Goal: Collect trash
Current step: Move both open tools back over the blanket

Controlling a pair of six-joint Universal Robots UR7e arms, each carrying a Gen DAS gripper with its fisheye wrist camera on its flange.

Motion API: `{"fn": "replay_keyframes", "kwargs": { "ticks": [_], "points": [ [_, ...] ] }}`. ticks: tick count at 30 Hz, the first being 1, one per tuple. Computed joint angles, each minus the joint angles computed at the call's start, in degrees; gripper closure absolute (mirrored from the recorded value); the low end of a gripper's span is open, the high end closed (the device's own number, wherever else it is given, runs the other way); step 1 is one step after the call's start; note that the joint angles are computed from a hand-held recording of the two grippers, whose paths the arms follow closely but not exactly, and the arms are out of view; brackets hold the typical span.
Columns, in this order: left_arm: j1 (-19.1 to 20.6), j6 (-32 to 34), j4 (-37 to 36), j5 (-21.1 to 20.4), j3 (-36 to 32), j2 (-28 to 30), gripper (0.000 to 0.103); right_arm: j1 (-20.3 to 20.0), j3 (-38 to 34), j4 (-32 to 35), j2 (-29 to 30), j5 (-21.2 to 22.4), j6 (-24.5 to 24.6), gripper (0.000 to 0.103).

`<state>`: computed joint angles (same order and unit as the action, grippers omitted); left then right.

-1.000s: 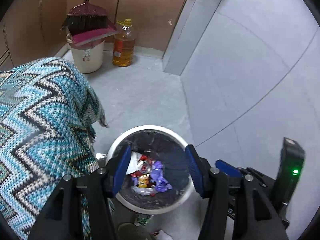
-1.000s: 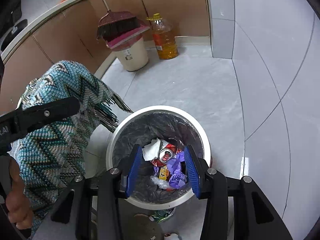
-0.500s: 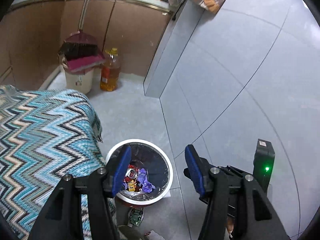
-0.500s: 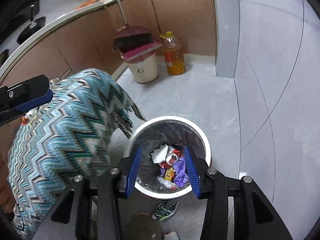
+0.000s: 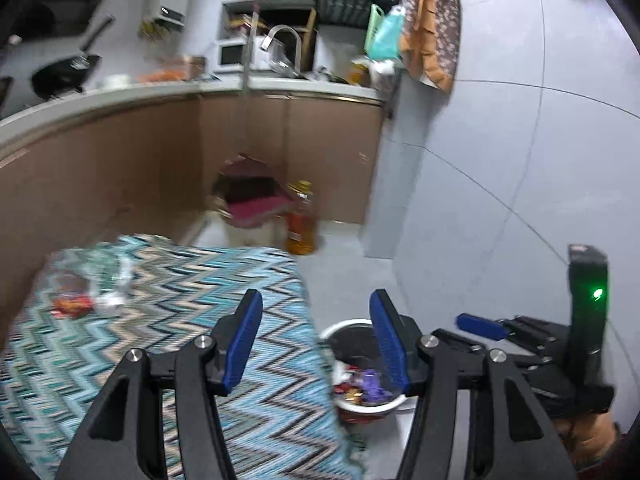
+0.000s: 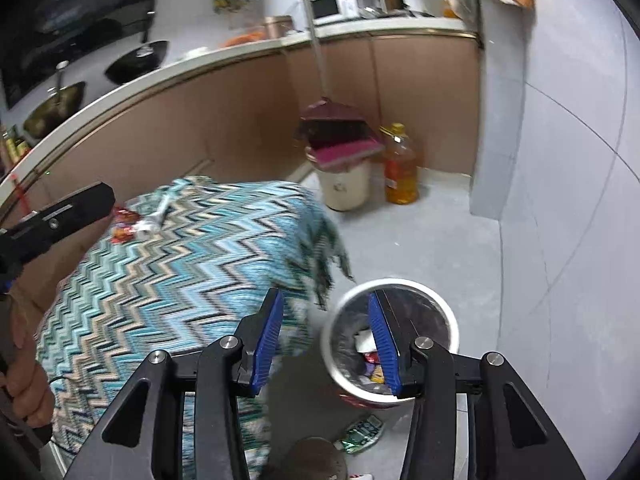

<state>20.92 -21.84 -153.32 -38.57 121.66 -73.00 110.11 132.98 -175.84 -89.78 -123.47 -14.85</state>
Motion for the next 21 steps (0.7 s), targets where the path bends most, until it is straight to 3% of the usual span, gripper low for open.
{"fn": "replay_keyframes", "kwargs": {
  "ticks": [5,7,21],
  "points": [
    [-4.18,-7.58,10.24,8.39,4.64,-7.51,0.049,4.8,-0.06,1.48,1.15,0.04,1.55,0.058],
    [-5.31,-10.72,14.64,9.99,5.54,-10.11,0.049,6.52,-0.28,1.65,1.94,0.0,1.87,0.058],
    [-9.54,-26.97,36.63,14.71,8.32,-21.51,0.049,15.34,-2.24,2.89,5.82,-2.19,3.59,0.051]
  ]
}}
